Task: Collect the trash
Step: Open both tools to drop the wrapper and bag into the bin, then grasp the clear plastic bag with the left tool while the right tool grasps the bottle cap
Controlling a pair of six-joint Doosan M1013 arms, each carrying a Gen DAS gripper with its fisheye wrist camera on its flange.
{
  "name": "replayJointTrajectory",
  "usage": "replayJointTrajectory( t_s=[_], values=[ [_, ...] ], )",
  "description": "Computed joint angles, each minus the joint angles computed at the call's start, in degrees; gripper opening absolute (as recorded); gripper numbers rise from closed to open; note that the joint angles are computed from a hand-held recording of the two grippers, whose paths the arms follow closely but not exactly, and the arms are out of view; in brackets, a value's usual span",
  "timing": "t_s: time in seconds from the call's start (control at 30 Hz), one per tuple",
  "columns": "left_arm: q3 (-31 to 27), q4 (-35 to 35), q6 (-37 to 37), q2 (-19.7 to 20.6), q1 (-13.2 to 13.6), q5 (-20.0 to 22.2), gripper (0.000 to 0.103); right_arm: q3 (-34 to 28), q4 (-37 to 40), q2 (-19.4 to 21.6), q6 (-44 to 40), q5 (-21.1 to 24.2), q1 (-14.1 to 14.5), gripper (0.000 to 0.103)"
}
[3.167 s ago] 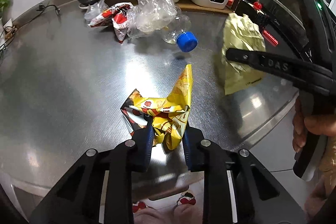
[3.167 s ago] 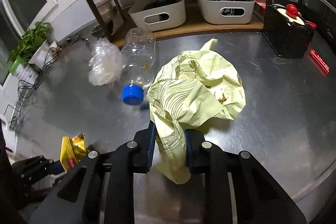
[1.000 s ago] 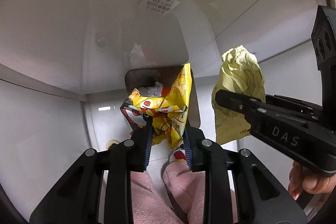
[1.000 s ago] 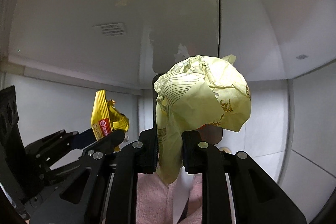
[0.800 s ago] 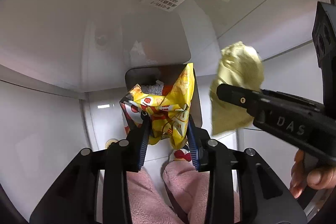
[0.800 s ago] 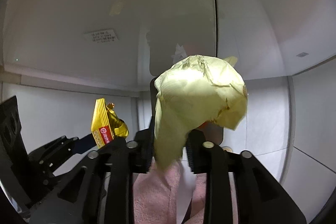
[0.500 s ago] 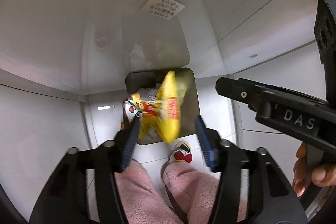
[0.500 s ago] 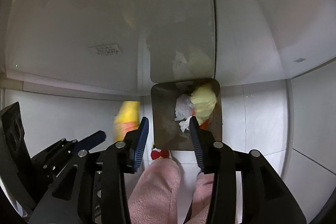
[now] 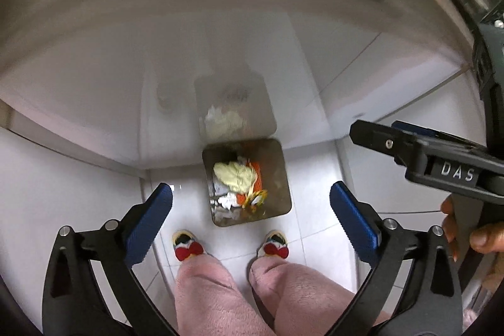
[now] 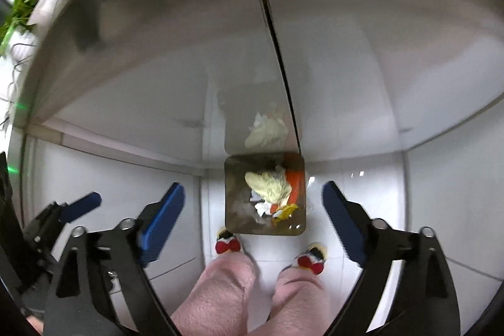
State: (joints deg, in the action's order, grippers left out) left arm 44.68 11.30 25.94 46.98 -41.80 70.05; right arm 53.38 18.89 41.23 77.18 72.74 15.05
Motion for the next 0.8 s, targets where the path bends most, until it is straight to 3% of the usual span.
replayJointTrajectory(
  t_s=[0.43, 0.8],
  values=[
    [-8.7, 11.0, -0.2, -1.7, -0.8, 6.8, 0.095, -7.2, 3.2, -2.3, -2.5, -2.1, -1.0, 0.095],
    [-17.4, 14.8, 3.7, 1.3, 1.6, 9.7, 0.095, -23.4, 2.6, 4.5, 1.4, -1.2, -0.9, 0.095]
  ],
)
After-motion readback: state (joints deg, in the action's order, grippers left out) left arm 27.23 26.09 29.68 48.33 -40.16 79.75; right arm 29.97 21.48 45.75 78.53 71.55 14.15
